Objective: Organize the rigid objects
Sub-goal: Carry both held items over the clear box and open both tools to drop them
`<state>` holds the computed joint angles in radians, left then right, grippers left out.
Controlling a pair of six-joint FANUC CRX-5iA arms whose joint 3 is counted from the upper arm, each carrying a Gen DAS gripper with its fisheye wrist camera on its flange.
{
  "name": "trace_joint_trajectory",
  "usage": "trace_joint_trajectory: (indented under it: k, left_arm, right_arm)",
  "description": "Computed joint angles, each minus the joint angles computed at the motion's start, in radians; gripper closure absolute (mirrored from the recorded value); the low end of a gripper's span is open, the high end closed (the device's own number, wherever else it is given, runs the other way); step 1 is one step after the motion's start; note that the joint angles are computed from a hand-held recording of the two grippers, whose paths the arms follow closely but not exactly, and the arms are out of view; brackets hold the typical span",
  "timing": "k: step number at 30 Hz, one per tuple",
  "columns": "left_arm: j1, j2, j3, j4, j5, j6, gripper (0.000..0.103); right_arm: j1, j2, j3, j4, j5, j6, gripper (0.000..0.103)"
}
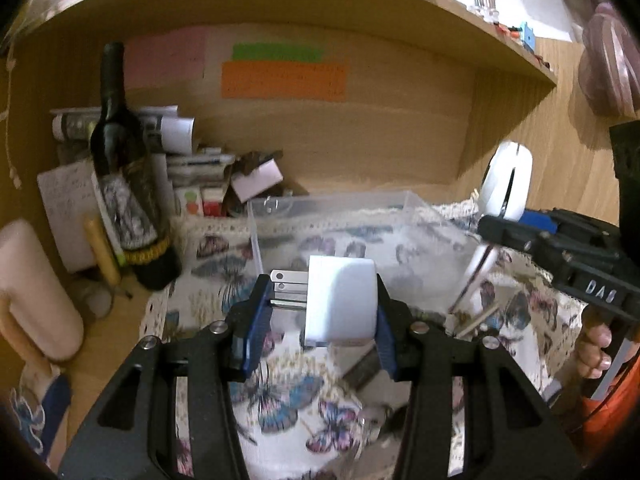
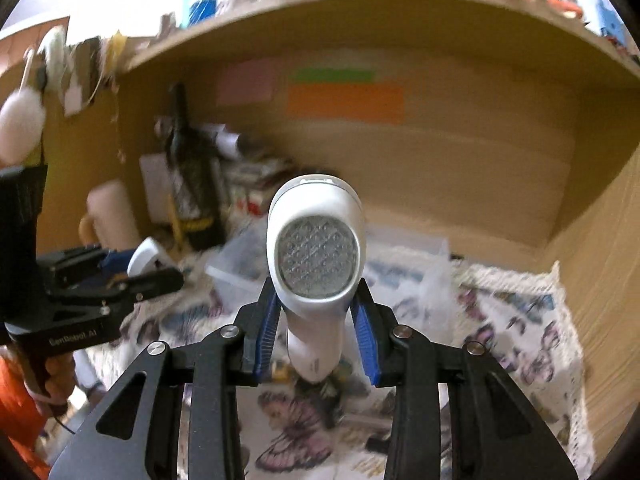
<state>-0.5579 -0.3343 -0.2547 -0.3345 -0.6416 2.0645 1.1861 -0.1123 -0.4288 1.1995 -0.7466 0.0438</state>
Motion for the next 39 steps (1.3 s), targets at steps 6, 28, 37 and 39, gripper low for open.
trace_joint_trajectory:
  k: [6, 28, 37, 39]
  left_arm:
    - [0.023, 0.051, 0.068, 0.015, 0.005, -0.037, 0.057]
    - [0.111, 0.321, 0.210, 0.179, -0.057, -0.241, 0.057]
    - [0.112, 0.323, 0.218, 0.184, -0.081, -0.237, 0.050]
    - [0.101, 0.298, 0.210, 0.154, -0.072, -0.217, 0.048]
  right_arm:
    - [-0.051, 0.016, 0.045, 0.057, -0.022, -0.008, 0.071]
    - [-0.133, 0.297, 0.366, -0.389, -0.123, 0.450, 0.071]
    - [-0.137, 0.326, 0.430, -0.529, -0.145, 0.533, 0.069]
    - [-0.124, 0.296, 0.397, -0.492, -0.139, 0.496, 0.069]
